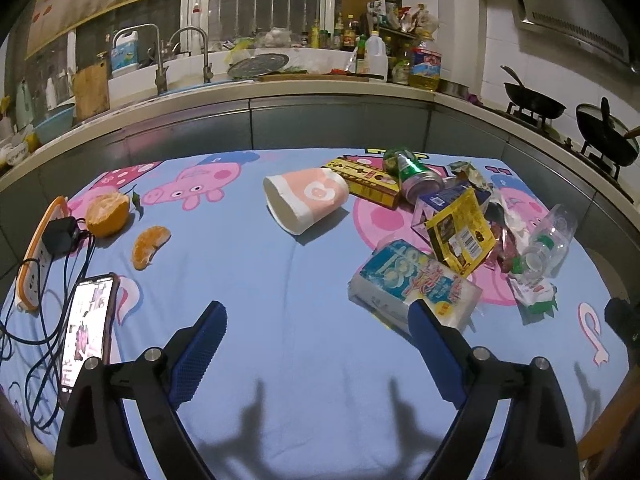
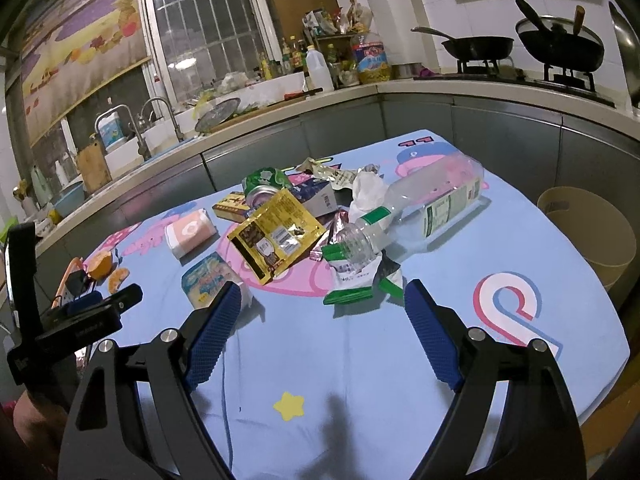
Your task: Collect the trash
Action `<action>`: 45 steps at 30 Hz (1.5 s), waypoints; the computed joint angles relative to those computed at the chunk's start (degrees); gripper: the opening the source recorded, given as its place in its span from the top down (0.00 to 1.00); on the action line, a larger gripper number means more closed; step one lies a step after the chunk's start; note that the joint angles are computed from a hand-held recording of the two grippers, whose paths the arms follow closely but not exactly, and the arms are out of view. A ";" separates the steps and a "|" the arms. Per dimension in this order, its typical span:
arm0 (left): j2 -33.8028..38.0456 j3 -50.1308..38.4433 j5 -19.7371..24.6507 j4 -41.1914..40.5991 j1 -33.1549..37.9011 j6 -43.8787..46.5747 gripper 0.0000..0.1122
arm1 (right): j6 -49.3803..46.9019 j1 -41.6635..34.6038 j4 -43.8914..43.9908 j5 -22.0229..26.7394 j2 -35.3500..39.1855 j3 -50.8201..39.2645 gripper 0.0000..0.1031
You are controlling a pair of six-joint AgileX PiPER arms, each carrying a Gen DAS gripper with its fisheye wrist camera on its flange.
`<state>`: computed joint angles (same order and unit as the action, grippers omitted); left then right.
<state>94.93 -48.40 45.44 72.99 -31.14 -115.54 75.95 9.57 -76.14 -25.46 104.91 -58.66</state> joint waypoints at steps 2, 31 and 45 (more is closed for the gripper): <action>0.24 -0.50 0.23 -0.49 0.00 0.83 0.18 | -0.06 0.08 -0.12 0.03 0.00 0.09 0.20; 2.14 -2.88 0.74 -5.53 0.78 6.09 0.16 | 1.26 -0.90 -1.33 -0.79 2.38 -0.96 0.20; 3.03 -4.29 0.85 -6.23 1.13 7.33 0.15 | 1.17 -1.10 -1.36 -1.14 2.60 -0.96 0.20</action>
<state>97.96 -52.69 46.29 66.76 -30.01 -108.21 77.11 8.46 -77.50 -26.60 107.51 -59.62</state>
